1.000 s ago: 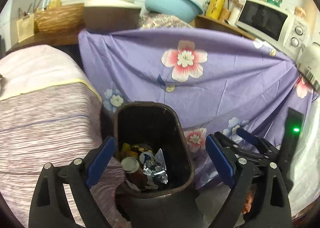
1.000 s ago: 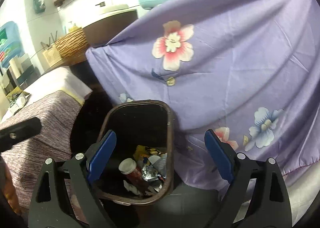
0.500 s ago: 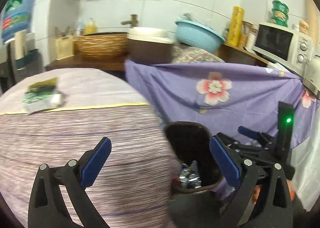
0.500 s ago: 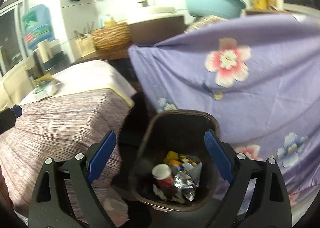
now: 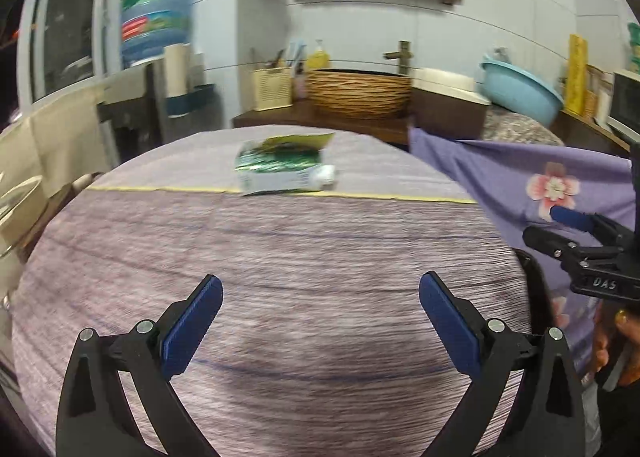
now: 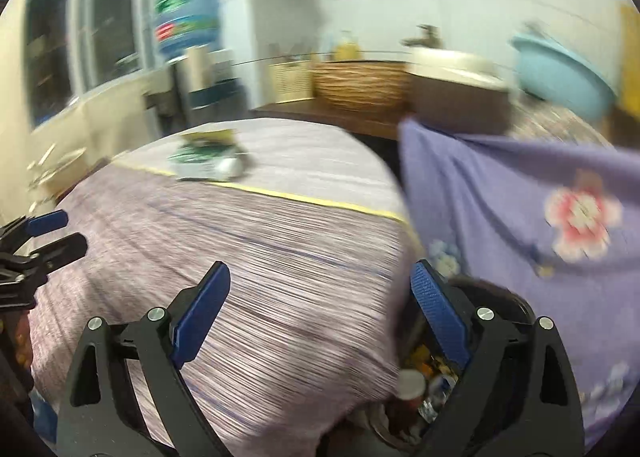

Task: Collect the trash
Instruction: 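Bring both grippers back over the table toward the green carton, then grasp the yellow snack bag with the right gripper and lift it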

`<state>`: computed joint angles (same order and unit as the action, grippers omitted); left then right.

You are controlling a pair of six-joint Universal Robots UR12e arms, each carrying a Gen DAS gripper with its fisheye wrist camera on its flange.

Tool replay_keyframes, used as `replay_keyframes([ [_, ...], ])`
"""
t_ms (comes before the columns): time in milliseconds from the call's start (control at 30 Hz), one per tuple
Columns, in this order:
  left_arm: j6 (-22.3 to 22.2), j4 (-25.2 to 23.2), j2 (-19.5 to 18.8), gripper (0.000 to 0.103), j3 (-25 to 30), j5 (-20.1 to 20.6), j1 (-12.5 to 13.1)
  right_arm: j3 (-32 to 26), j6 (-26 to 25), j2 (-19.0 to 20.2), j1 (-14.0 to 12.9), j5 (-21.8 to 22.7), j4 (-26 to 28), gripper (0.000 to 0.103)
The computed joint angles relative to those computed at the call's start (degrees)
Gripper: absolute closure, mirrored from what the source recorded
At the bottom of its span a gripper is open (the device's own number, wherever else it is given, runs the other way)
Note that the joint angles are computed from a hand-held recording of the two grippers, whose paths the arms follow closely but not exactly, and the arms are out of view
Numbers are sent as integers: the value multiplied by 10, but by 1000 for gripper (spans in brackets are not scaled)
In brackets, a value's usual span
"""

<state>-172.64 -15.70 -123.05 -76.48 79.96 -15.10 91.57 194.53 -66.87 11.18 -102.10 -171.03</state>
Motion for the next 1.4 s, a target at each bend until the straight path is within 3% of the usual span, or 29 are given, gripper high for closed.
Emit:
replay_keyframes([
  [233, -14, -6, 11, 5, -21, 33, 21, -103, -99, 58, 25, 43, 36, 12],
  [467, -7, -16, 16, 5, -28, 37, 37, -205, -150, 115, 34, 77, 99, 12],
  [667, -3, -24, 19, 5, -32, 19, 49, -296, -204, 166, 41, 60, 144, 12],
  [1033, 12, -16, 21, 5, -35, -13, 57, -494, -325, 279, 47, -36, 235, 13],
  [1333, 32, -30, 12, 5, -20, -31, 58, -594, -365, 338, 46, -57, 289, 37],
  [1400, 43, -41, 9, 5, -13, -38, 59, -609, -385, 347, 47, -62, 295, 58],
])
